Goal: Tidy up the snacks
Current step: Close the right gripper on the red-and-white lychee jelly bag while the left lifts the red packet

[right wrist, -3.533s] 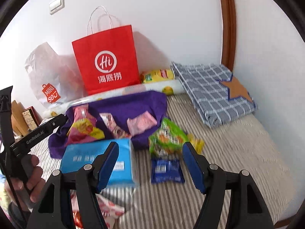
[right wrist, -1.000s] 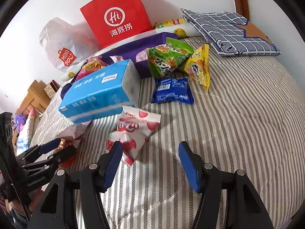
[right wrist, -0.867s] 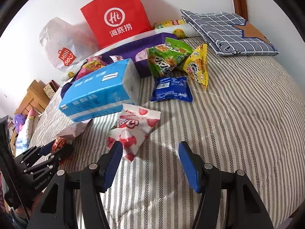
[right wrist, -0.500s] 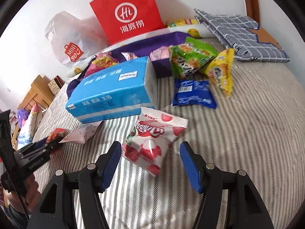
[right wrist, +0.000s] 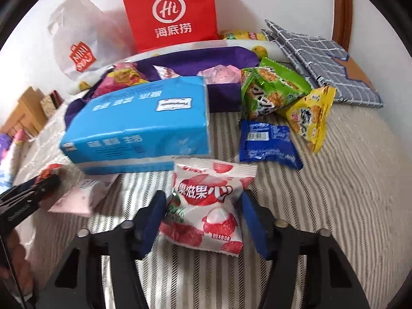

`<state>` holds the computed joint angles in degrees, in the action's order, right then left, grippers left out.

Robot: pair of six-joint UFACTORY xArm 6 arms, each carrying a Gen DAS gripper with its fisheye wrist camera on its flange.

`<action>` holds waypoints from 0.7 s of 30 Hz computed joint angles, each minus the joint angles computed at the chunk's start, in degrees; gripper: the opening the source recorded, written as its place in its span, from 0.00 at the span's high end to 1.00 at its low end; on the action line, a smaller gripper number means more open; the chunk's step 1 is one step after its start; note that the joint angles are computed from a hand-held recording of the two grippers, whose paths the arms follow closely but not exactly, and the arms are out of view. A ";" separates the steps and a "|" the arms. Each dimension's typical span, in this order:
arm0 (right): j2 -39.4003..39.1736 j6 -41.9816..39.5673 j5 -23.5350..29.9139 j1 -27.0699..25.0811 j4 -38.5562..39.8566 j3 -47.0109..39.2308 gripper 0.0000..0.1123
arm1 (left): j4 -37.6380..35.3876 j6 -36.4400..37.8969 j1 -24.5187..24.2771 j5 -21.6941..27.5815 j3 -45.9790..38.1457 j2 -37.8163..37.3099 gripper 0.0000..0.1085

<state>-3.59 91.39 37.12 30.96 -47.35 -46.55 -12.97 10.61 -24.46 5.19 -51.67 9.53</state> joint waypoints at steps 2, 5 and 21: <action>0.32 -1.76 1.23 0.57 -0.50 -0.42 0.57 | 2.58 -2.10 0.17 0.02 -0.05 0.08 0.60; -1.52 -6.15 -1.39 -0.40 -1.49 1.92 0.58 | 4.94 -3.82 0.31 0.07 -0.16 0.19 0.60; -4.71 -2.91 -6.70 -2.72 -3.19 6.20 0.56 | 6.87 -5.05 0.16 0.52 -1.86 1.63 0.58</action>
